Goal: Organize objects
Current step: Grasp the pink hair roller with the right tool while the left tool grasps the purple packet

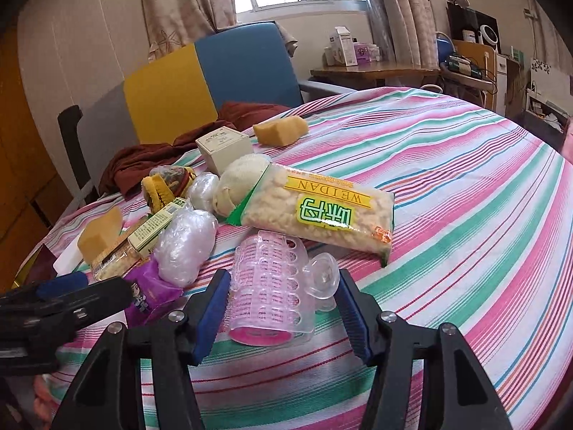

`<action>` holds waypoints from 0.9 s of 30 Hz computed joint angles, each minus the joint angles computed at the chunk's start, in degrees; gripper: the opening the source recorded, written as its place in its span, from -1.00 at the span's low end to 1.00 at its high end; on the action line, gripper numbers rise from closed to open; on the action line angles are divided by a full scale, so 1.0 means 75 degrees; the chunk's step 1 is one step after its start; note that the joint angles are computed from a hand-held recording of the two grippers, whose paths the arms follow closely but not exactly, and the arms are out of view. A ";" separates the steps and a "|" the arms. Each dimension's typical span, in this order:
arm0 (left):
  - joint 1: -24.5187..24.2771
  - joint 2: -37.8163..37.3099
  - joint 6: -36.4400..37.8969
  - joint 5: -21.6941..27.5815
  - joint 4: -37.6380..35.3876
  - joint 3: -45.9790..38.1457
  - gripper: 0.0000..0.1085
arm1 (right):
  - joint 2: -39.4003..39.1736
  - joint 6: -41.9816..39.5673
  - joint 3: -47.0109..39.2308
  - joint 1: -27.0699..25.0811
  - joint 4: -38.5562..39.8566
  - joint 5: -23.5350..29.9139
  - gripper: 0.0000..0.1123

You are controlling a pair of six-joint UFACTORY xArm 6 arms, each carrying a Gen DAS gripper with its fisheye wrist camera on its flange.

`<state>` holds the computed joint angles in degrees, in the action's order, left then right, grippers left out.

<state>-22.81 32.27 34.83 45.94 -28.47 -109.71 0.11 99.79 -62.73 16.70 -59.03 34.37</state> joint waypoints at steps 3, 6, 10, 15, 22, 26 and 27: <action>-0.0073 0.0348 0.0126 0.0018 0.0194 -0.0317 0.40 | -0.0004 0.0028 0.0015 -0.0010 -0.0035 -0.0024 0.07; -0.0030 0.0598 0.0518 0.0552 -0.0239 -0.0667 0.27 | -0.0007 -0.0004 0.0014 0.0017 -0.0033 0.0034 0.07; -0.0040 0.0690 0.0421 0.0531 -0.0172 -0.0733 0.16 | 0.0011 -0.0085 -0.0027 0.0060 -0.0022 0.0145 0.07; 0.0019 0.0479 0.0726 0.0206 -0.0353 -0.0322 -0.19 | 0.0004 -0.0127 -0.0032 0.0089 -0.0031 0.0213 0.07; 0.0340 -0.0188 0.1930 -0.0030 -0.1212 0.0743 -0.37 | 0.0034 -0.0316 -0.0112 0.0191 0.0027 0.0393 0.07; 0.0468 -0.0678 0.2364 -0.0346 -0.1658 0.1528 -0.38 | 0.0070 -0.0468 -0.0196 0.0322 0.0073 0.0577 0.06; 0.0487 -0.0757 0.2415 -0.0396 -0.1719 0.1652 -0.38 | 0.0075 -0.0485 -0.0217 0.0368 0.0093 0.0640 0.06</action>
<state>-19.16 26.59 52.94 42.96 -41.36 -97.32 0.68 96.15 -64.36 19.47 -58.33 39.17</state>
